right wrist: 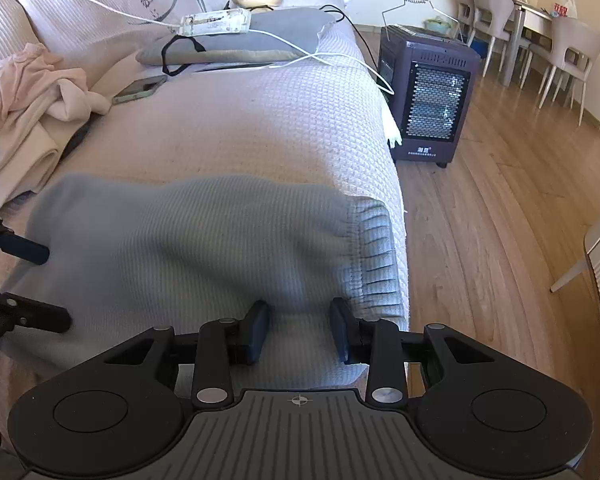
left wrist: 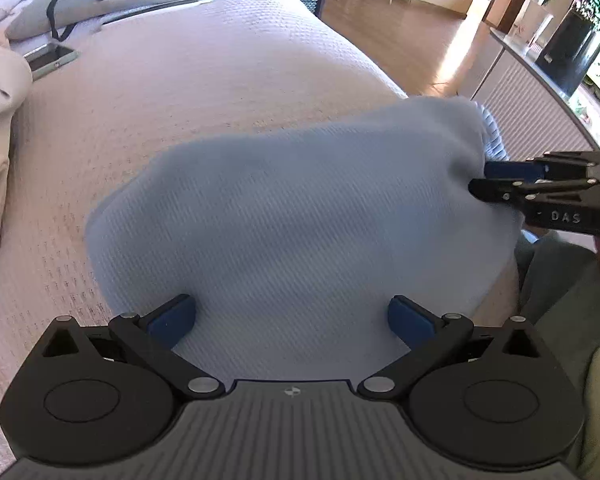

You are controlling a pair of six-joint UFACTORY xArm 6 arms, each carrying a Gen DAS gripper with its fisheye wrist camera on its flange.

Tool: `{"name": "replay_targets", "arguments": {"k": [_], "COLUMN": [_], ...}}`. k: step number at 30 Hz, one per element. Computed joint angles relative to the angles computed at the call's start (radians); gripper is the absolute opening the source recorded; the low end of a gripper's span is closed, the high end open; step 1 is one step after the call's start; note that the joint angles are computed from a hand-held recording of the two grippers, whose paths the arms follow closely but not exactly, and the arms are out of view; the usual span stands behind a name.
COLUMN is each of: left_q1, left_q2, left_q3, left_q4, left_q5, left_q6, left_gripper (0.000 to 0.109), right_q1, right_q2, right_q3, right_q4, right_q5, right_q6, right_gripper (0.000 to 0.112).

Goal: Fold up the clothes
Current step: 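Press the folded light blue sweatshirt flat with both open grippers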

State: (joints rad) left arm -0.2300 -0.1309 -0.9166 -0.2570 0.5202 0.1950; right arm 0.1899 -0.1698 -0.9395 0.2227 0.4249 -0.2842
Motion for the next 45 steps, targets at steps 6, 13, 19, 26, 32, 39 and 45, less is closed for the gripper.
{"name": "replay_targets", "arguments": {"k": [6, 13, 19, 26, 32, 39, 45], "left_q1": [-0.01, -0.012, -0.02, -0.02, -0.021, -0.022, -0.022], "left_q2": [0.05, 0.109, 0.103, 0.046, 0.023, 0.011, 0.004], "left_q3": [-0.032, -0.071, -0.067, -0.02, 0.014, 0.029, 0.034], "left_q4": [0.079, 0.117, 0.143, 0.146, 0.142, 0.144, 0.156], "left_q5": [-0.015, -0.036, -0.038, -0.044, -0.079, -0.092, -0.091], "left_q6": [-0.062, -0.094, -0.123, -0.125, -0.125, -0.125, -0.139], "left_gripper": [0.103, 0.103, 0.103, 0.103, 0.103, 0.103, 0.103], "right_q1": [0.006, 0.007, 0.005, 0.005, 0.006, 0.008, 0.009], "right_q2": [-0.009, -0.01, -0.011, -0.014, -0.02, -0.024, -0.025], "right_q3": [0.012, 0.016, 0.02, 0.028, 0.036, 0.044, 0.047], "right_q4": [-0.033, -0.039, -0.019, 0.001, 0.009, 0.002, 0.001], "right_q5": [-0.017, -0.024, -0.033, -0.047, -0.057, -0.066, -0.072], "right_q6": [0.021, 0.024, 0.013, 0.002, 0.0, 0.011, 0.013], "right_gripper": [0.034, 0.034, 0.034, 0.034, 0.035, 0.035, 0.035]}}
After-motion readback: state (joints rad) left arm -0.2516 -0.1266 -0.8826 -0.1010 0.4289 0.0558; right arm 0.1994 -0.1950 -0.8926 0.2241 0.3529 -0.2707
